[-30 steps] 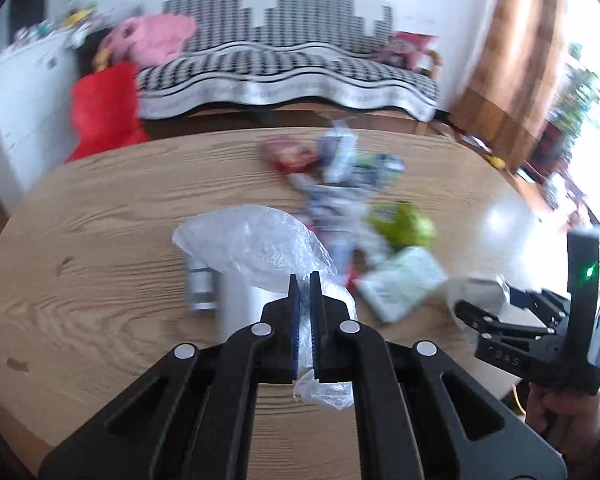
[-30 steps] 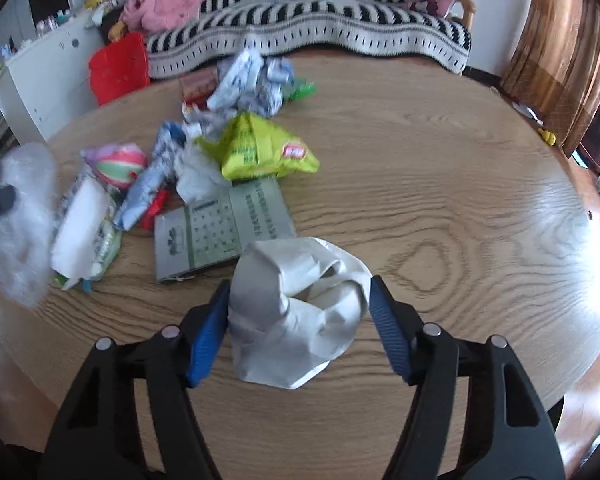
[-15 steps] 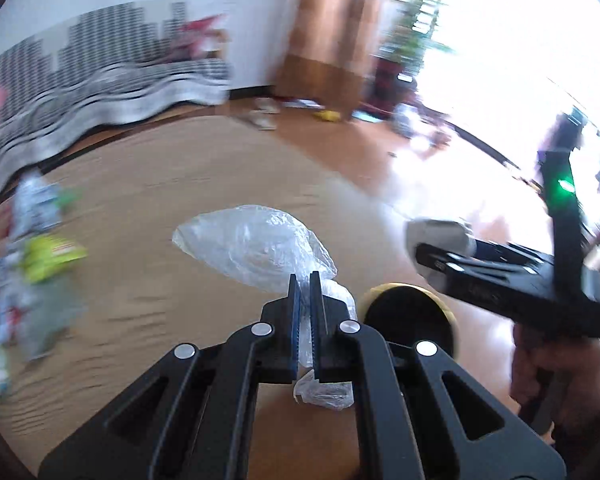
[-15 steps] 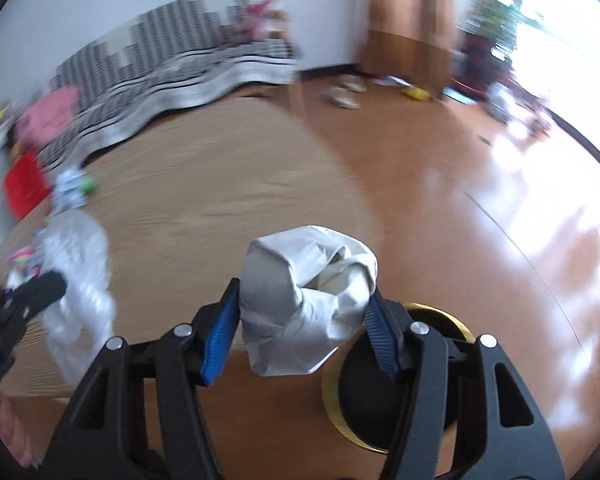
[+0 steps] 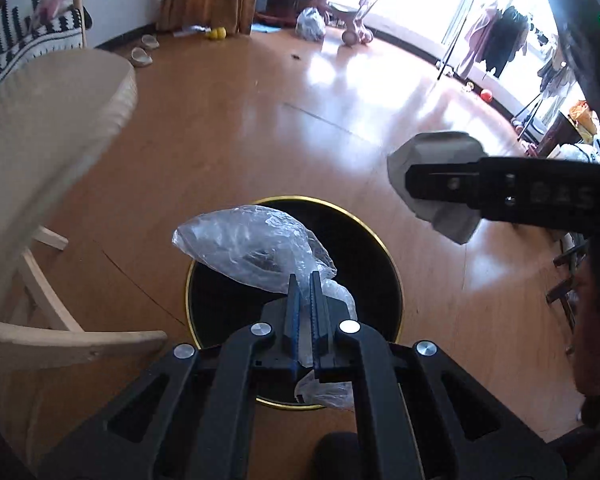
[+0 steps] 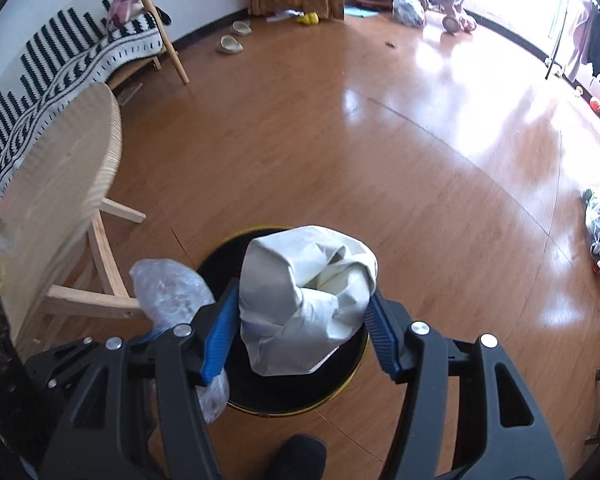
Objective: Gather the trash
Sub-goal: 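Carry both items to the black bin and open both tools to drop them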
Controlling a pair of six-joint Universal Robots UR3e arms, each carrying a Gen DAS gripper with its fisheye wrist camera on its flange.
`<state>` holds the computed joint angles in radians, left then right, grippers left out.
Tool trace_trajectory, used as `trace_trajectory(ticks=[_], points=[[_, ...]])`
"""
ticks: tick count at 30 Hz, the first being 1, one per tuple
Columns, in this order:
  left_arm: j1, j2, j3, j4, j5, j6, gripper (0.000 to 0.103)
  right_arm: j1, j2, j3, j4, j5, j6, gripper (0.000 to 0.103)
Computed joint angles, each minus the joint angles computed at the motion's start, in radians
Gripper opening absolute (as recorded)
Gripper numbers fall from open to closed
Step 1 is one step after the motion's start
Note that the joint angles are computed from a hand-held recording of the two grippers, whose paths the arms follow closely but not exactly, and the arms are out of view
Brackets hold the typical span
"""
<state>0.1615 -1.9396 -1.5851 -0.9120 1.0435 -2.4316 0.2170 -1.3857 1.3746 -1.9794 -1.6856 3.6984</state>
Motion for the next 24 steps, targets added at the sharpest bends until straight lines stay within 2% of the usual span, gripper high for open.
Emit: trace_trajectory(ticks=[5,7,9,10,11,13,18,20,21,24], points=[[-0.052,-0.108,0.087,0.014,0.044,-0.054,0.005,-0.006,0.052,-0.024,0.007,0.030,0.004,0.059],[-0.066,-0.095,0.075,0.028,0.059,-0.054,0.006,-0.009,0.067,-0.021,-0.006,0.044,0.007,0.059],[-0.070,-0.099,0.087,0.019,0.066,-0.062,0.025,-0.015,0.076,-0.006,-0.020,0.063,0.014,0.059],[-0.079,-0.059,0.055,0.008,0.064,-0.068,0.053,-0.022,0.091,-0.009,-0.029,0.071,0.013,0.059],[-0.079,-0.048,0.044,0.019,0.063,-0.072,0.074,-0.029,0.094,0.000,-0.037,0.083,0.012,0.059],[-0.079,-0.032,0.011,0.074,0.059,-0.070,0.077,-0.046,0.103,0.013,-0.047,0.116,0.005,0.060],[-0.066,0.008,-0.002,0.029,0.052,-0.023,0.078,-0.054,0.137,-0.012,-0.044,0.146,0.003,0.062],[-0.055,0.027,-0.006,0.008,0.043,-0.014,0.078,-0.051,0.149,-0.034,-0.029,0.152,0.006,0.074],[-0.050,0.036,-0.007,-0.001,0.038,-0.013,0.079,-0.050,0.148,-0.037,-0.026,0.146,0.006,0.084],[-0.030,0.073,-0.012,-0.037,0.011,-0.002,0.085,-0.037,0.154,-0.080,0.007,0.122,0.019,0.085]])
